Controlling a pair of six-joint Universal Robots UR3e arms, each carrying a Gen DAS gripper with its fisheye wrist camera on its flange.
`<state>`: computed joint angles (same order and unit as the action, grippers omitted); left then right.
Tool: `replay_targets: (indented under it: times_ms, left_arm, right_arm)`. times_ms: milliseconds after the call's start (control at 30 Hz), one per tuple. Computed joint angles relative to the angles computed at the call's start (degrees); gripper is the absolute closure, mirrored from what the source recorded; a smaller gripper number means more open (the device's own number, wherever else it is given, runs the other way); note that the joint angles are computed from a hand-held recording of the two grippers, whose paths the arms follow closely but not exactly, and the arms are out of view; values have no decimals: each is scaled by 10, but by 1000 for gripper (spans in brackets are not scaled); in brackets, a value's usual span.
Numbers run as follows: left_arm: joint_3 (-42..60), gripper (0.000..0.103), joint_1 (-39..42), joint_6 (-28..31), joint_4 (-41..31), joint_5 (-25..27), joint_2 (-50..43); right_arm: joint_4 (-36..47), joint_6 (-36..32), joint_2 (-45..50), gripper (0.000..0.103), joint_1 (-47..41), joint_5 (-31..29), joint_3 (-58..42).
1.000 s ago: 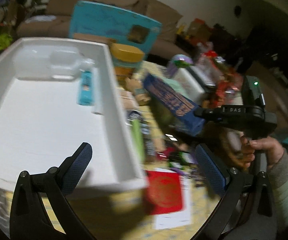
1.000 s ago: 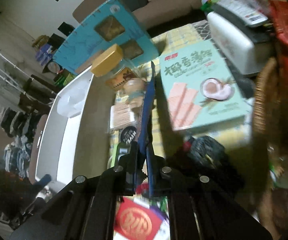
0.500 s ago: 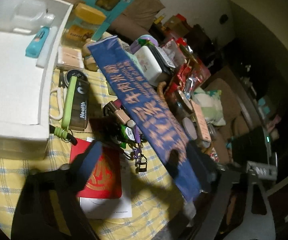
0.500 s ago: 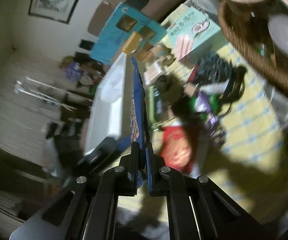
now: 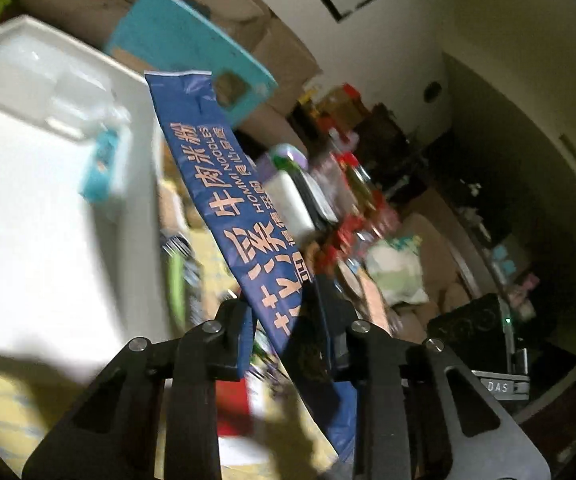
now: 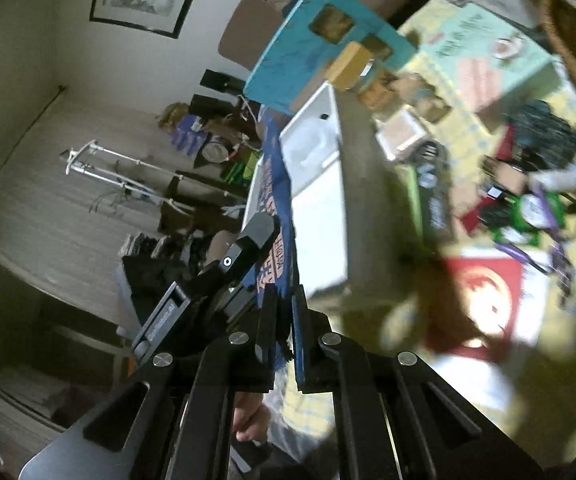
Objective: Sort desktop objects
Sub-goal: 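Carry the blue packet with the right gripper into the white box and release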
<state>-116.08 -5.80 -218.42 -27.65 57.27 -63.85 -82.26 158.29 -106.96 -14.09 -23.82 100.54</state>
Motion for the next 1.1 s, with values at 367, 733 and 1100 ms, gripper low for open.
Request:
replay_targets:
  times_ms: [367, 733, 1100]
  left_arm:
    - [229, 48, 131, 205, -266, -64, -194]
    - [532, 33, 105, 259, -414, -21, -436]
    - [337, 30, 183, 265, -332, -27, -315]
  right_arm:
    - [-638, 510, 338, 98, 205, -131, -149]
    - [-697, 589, 487, 99, 274, -339, -318]
    - [-682, 509, 496, 99, 380, -573, -351]
